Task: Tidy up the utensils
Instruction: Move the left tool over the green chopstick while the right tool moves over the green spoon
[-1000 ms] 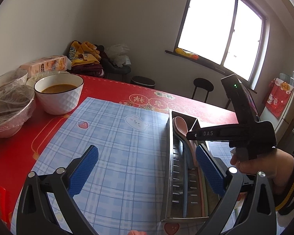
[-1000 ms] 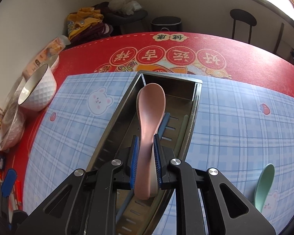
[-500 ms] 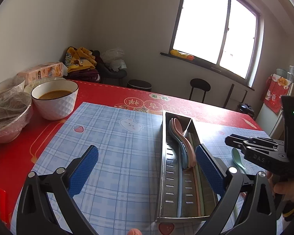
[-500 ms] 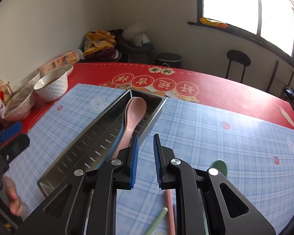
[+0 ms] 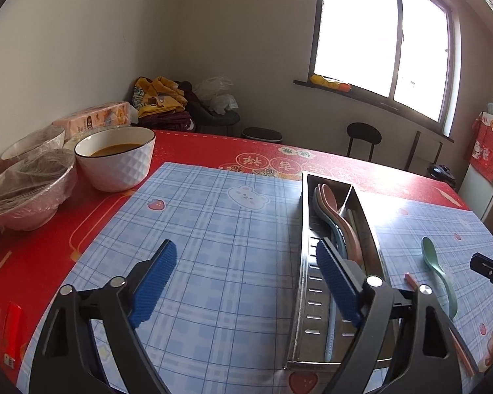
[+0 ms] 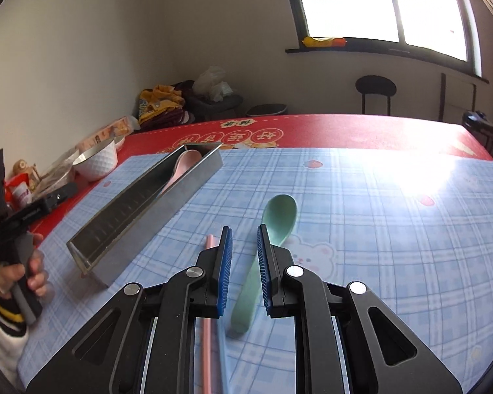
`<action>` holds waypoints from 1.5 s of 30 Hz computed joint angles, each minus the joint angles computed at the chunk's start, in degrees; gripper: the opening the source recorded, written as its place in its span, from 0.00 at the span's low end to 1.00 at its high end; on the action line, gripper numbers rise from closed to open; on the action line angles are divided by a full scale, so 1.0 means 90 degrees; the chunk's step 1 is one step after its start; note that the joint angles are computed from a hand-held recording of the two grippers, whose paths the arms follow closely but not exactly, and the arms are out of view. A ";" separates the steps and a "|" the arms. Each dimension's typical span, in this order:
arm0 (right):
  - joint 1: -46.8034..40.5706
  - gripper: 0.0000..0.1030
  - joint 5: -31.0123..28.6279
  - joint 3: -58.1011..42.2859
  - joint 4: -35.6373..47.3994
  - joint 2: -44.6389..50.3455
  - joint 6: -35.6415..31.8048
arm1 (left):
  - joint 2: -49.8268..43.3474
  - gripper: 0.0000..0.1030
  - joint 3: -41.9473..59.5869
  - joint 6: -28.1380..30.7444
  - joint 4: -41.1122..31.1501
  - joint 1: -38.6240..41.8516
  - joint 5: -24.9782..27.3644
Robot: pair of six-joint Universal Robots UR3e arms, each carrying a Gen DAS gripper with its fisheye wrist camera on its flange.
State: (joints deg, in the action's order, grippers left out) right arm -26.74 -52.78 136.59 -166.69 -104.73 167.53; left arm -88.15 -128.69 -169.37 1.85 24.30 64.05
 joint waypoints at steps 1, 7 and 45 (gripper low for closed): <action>-0.0136 0.16 0.0136 -0.0002 0.0169 -0.0034 0.0005 | -0.0019 0.75 -0.0005 0.0045 -0.0014 -0.0033 0.0037; 0.0094 0.16 -0.0374 -0.0161 0.0397 0.0179 0.0208 | 0.0527 0.75 -0.0473 0.0383 -0.0142 -0.0013 0.0018; 0.0245 0.17 -0.0412 0.0075 0.0354 -0.0191 0.0174 | 0.0458 0.41 -0.0226 0.0847 -0.1677 -0.3635 0.1346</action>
